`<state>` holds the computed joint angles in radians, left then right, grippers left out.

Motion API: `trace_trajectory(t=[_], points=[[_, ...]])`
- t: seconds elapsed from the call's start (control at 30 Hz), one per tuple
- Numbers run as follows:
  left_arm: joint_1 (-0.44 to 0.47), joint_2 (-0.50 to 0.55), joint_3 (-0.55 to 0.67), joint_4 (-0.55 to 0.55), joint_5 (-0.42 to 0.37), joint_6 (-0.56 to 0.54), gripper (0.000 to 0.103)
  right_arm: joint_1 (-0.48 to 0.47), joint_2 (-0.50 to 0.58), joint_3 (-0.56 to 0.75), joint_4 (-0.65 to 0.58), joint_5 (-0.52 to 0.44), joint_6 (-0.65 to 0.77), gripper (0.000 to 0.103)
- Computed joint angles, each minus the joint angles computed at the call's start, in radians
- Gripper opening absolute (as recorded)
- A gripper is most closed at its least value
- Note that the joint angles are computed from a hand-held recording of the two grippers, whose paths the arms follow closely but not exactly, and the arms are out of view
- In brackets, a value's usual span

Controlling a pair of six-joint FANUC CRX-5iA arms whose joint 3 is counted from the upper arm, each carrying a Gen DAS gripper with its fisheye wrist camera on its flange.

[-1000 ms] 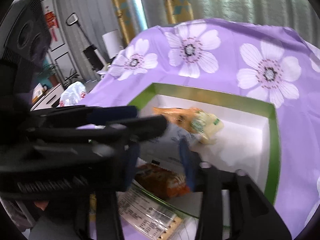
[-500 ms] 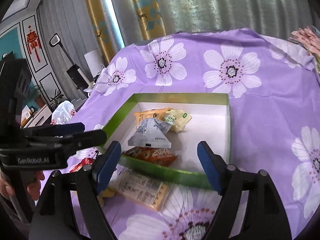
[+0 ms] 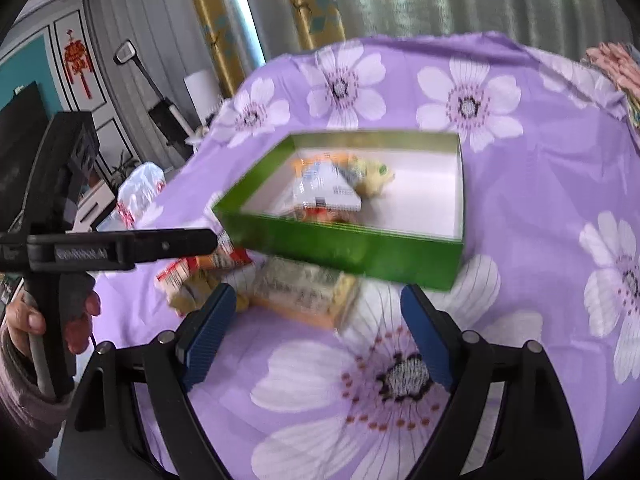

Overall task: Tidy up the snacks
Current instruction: 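Move the left gripper to the cream barcode biscuit packet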

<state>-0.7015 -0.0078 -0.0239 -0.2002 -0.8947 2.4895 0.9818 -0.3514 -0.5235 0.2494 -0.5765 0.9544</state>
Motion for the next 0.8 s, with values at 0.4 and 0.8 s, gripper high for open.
trace_trajectory(t=[0.4,0.8], points=[[0.014,0.16,0.115,0.071,-0.08,-0.106,0.079,-0.03,0.097,0.042,-0.138,-0.017,0.14,0.084],[0.084,0.123,-0.04,0.231,0.049,-0.165,0.079,-0.086,0.218,0.156,-0.354,-0.048,0.376,0.074]])
